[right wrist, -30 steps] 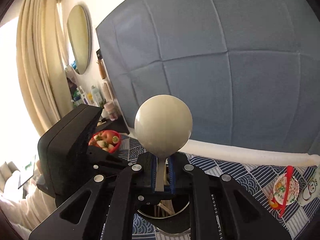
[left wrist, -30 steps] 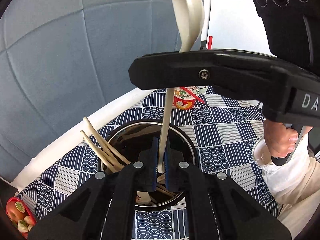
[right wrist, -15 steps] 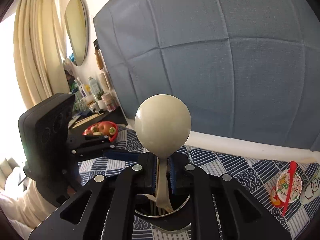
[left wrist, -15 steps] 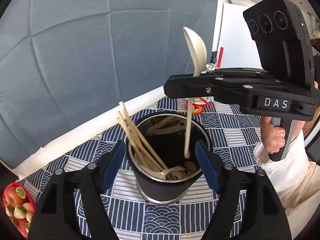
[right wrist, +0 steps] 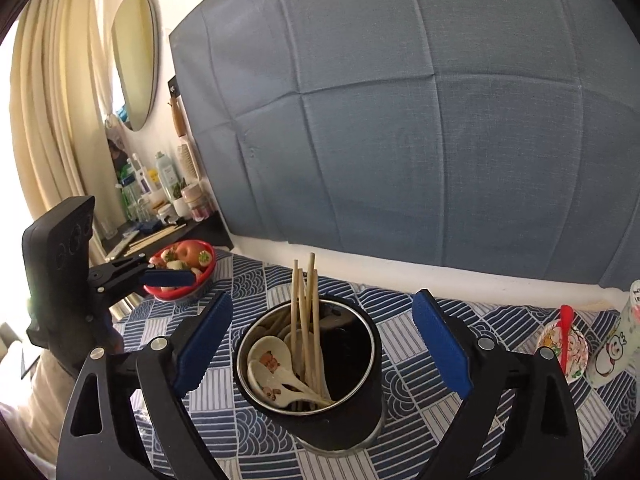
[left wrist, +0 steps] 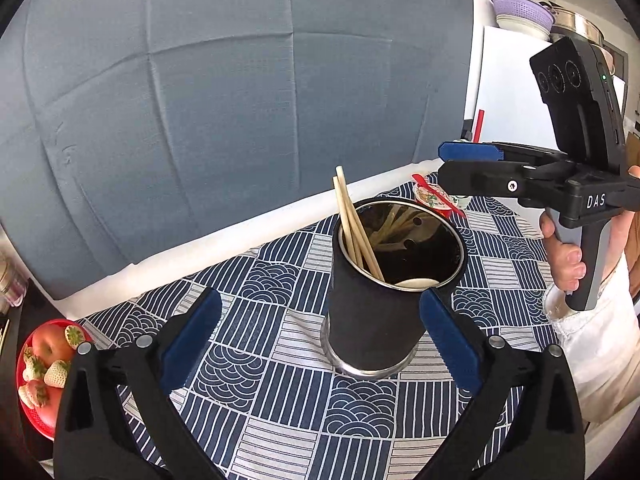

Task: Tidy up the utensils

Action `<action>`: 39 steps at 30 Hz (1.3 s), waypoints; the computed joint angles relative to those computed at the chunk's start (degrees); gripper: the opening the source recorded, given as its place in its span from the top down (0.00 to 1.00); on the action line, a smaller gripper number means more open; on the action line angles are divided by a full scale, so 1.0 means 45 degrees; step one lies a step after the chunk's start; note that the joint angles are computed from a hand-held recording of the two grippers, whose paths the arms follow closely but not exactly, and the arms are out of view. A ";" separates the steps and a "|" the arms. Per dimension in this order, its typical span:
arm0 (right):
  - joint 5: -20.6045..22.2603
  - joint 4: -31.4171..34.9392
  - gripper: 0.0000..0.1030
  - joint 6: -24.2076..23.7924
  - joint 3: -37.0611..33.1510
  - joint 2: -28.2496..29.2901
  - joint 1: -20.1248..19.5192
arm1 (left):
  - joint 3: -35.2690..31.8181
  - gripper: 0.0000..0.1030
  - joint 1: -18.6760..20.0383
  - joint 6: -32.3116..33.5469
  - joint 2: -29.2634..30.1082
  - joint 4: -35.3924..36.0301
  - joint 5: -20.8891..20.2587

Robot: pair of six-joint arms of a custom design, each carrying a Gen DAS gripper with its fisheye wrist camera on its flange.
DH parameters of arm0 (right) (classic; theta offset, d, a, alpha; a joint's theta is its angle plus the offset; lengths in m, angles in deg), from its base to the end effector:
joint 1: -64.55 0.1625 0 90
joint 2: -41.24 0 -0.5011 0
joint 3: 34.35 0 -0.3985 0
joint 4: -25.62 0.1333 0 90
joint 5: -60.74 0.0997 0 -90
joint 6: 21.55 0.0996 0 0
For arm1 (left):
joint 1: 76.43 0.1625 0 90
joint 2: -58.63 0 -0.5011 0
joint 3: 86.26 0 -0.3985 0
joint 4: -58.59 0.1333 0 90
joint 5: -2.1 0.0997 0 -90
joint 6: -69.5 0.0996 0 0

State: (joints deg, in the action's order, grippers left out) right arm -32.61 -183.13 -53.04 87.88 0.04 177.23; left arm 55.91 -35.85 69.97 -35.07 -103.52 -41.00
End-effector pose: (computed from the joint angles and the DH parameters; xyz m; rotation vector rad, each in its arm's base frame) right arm 0.3408 -0.4849 0.0813 1.2841 -2.5741 0.9732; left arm -0.1322 -0.3845 0.3419 0.8186 2.2791 -0.8928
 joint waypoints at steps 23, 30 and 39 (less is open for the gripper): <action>-0.1356 -0.2761 0.09 0.0146 0.1600 0.0638 0.0083 | 0.1341 0.06 -0.0014 -0.3272 -0.1325 0.1012 0.0655; -0.1403 -0.4006 0.09 0.0386 0.2355 0.0937 -0.0142 | 0.2503 0.06 -0.0846 -0.4271 -0.1332 0.0341 0.1601; -0.1121 -0.5887 0.08 0.0122 0.3572 0.1595 -0.0493 | 0.4011 0.06 -0.2702 -0.8212 -0.1861 0.2651 0.3815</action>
